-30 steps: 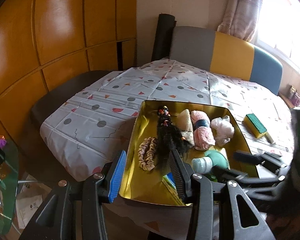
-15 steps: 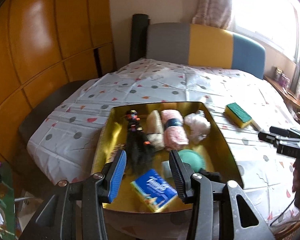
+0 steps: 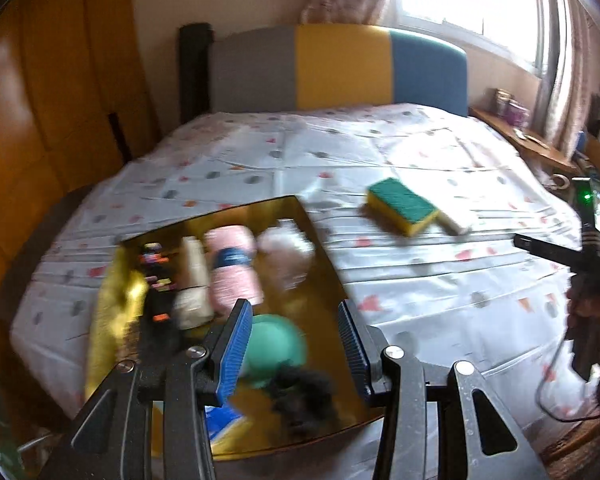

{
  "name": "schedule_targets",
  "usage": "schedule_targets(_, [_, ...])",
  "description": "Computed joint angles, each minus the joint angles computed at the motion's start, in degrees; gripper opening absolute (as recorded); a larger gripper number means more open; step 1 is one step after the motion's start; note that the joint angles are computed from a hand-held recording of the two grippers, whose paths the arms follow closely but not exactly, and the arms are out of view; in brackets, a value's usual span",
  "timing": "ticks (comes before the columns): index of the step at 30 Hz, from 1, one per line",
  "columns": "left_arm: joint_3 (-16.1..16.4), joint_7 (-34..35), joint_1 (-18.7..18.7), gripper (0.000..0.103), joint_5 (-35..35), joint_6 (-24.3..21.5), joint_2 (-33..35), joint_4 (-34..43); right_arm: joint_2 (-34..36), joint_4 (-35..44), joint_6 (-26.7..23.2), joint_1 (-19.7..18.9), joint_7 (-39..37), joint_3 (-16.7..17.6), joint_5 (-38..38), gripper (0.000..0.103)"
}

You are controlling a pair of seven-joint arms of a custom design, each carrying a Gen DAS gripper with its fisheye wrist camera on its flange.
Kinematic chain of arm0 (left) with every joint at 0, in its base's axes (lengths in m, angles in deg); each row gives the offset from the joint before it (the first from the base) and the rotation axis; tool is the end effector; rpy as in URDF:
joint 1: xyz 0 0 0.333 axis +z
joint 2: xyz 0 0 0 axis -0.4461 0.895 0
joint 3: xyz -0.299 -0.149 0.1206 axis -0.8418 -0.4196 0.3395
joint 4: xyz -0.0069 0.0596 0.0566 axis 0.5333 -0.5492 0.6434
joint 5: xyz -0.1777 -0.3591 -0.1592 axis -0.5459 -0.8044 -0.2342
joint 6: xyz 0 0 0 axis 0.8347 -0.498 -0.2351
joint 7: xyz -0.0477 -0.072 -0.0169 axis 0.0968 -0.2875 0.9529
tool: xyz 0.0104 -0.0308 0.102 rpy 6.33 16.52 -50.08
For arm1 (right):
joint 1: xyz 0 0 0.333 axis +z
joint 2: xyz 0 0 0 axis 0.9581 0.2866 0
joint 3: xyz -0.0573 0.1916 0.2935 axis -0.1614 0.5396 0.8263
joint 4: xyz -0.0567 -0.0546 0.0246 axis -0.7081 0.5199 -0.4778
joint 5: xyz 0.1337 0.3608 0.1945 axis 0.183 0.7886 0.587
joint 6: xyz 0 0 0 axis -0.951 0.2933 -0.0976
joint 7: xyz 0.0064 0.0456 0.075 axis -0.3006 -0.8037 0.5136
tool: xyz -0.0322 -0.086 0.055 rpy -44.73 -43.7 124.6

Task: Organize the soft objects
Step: 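Move both tools toward the green-yellow sponge and white sponge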

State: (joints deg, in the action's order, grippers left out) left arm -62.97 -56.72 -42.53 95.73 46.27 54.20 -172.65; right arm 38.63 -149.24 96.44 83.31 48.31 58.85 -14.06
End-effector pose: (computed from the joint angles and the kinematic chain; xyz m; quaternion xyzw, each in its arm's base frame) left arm 0.4283 -0.3118 0.5384 -0.7428 0.5613 -0.2126 0.2965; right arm 0.6278 0.1049 0.4723 -0.7194 0.6090 -0.1779 0.2828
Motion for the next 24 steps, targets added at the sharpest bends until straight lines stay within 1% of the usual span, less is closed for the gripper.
schedule_targets(3, [0.97,1.91,-0.22,0.045,-1.8,3.09,3.9,3.22,0.33,0.98,-1.24,-0.65,-0.13,-0.01,3.02,0.077])
schedule_targets(6, [1.83,4.18,-0.44,0.045,-3.47,5.13,8.2,7.03,0.27,1.2,-1.34,-0.69,0.23,-0.17,2.67,0.079])
schedule_targets(8, [2.2,5.25,-0.65,0.045,-3.85,5.41,11.22,9.94,0.37,1.29,-1.25,-0.53,0.91,-0.12,2.45,0.079])
schedule_targets(10, [2.75,6.32,-1.0,0.045,-4.27,5.59,13.71,12.3,0.04,1.16,-1.38,-0.91,-0.87,0.24,4.98,0.079])
schedule_targets(12, [3.48,7.46,-1.31,0.045,-4.88,5.92,16.67,15.01,-0.22,0.89,-0.86,-0.72,-0.57,0.23,5.02,0.08])
schedule_targets(13, [3.87,8.04,-1.45,0.045,-5.66,5.58,18.08,16.37,-0.38,0.81,-0.75,-0.78,-1.19,0.36,6.0,0.08])
schedule_targets(15, [4.74,10.06,-1.41,0.045,-8.81,6.69,21.08,18.93,-0.48,0.94,-0.94,-0.89,-1.93,0.43,7.53,0.08])
schedule_targets(17, [5.5,10.89,-1.41,0.052,-11.63,6.35,24.22,21.95,-0.52,1.02,-0.86,-0.91,-1.53,0.28,7.82,0.08])
schedule_targets(18, [5.74,11.87,-1.23,0.062,-13.78,6.42,25.78,23.38,-0.49,1.1,-0.88,-0.95,-1.52,0.25,8.15,0.08])
schedule_targets(19, [5.98,12.46,-1.04,0.065,-15.66,6.79,27.01,24.38,-0.46,1.18,-0.99,-1.01,-1.52,0.24,8.58,0.08])
schedule_targets(21, [6.55,12.84,-1.15,0.065,-17.5,6.65,29.08,26.37,-0.33,1.44,-1.5,-1.06,-1.34,0.17,8.79,0.08])
schedule_targets(23, [7.25,12.54,-1.61,0.065,-18.22,5.0,31.9,29.78,-0.25,1.68,-1.89,-1.15,-1.7,0.26,9.55,0.08])
schedule_targets(24, [7.54,12.36,-1.76,0.066,-18.44,4.97,32.76,30.72,-0.25,1.71,-2.02,-1.16,-1.65,0.25,9.7,0.08])
